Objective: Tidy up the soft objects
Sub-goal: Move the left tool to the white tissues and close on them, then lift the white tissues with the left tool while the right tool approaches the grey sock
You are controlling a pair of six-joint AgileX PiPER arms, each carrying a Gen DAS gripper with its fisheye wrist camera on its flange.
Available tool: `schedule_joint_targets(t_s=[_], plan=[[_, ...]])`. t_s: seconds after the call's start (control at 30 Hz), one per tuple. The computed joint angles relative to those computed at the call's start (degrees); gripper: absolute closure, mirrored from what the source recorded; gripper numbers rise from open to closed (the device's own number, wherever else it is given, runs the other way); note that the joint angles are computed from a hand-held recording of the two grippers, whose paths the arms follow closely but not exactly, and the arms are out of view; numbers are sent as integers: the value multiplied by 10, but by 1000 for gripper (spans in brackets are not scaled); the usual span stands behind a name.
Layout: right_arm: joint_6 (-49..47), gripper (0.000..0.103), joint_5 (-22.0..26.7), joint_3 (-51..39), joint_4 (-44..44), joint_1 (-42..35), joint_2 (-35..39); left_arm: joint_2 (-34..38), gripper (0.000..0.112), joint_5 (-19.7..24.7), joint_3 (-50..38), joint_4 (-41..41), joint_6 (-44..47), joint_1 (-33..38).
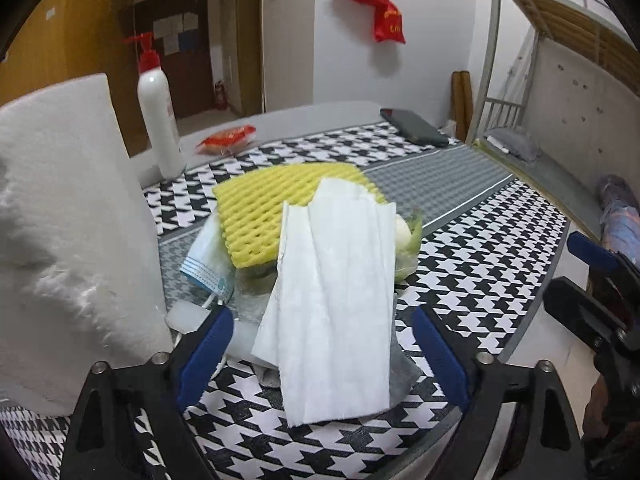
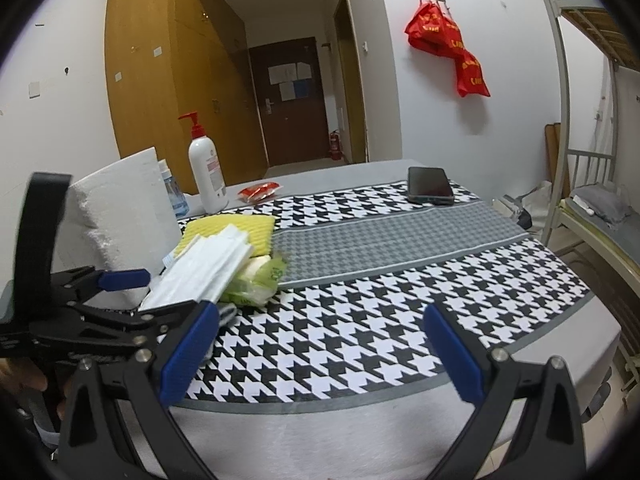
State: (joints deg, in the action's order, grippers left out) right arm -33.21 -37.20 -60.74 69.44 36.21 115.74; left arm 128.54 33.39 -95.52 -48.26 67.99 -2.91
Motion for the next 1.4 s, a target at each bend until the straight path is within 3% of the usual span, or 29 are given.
schedule_joint_targets(t_s=[0.43,0.8,0.9,1.4], plan=[[43,0,9,15,-36,-13,2,28,44,-2,-40,84,-76,-23],[63,0,14,20,-48,-19,5,14,91,30,-18,13,6,-14],[66,0,13,21,-50,-19,5,2,96,33,-3,-18,38,-9],[42,0,-3,17,-24,6,-1,-78,99,64,105,-175,220,39]])
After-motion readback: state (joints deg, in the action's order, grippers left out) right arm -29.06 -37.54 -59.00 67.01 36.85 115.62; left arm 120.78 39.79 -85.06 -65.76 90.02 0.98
